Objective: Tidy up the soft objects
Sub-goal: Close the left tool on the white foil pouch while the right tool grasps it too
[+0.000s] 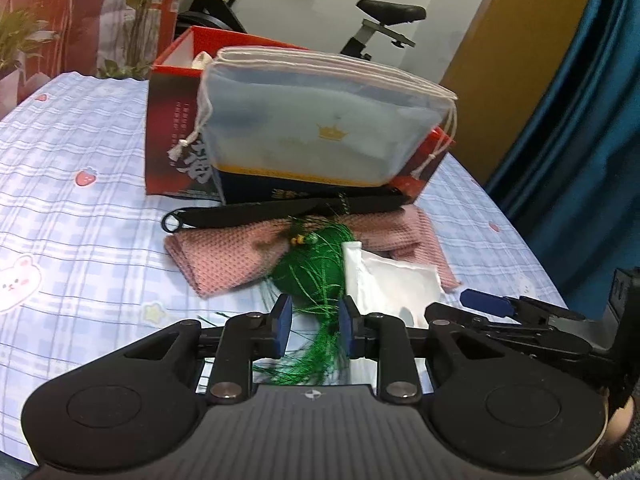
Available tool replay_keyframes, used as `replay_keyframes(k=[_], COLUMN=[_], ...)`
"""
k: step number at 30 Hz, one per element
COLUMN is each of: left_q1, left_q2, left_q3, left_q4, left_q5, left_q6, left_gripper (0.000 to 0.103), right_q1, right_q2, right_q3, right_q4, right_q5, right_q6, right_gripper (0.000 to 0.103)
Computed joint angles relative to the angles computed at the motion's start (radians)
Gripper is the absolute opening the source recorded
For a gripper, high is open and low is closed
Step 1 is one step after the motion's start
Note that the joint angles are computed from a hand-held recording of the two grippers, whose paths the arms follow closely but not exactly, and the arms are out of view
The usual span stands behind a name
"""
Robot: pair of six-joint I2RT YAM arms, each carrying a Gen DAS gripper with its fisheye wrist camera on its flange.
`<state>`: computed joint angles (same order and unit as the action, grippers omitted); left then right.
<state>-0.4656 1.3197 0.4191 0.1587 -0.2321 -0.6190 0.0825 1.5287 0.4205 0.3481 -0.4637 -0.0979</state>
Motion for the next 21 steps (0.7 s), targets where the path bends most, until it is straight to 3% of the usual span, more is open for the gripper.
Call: replay_keyframes(k=[5,21], left_q1=[-0.014,0.014], left_q2=[0.025,0.1], left_q3=[0.002,-0.004], left_q4=[0.026,0.04], left_q5=[0.029,0.072], left_q6=[0.01,0.011], left_gripper=[0.027,0.028], right_q1=[-0.008,0.067], right_q2=[0.039,0.031], right_q3=[0.033,0.028], right_q4=[-0.057,-0.077], right_q5=[0.011,-0.075], right_q6=[-0.01,-0.044], right_gripper=[0.07,0.063])
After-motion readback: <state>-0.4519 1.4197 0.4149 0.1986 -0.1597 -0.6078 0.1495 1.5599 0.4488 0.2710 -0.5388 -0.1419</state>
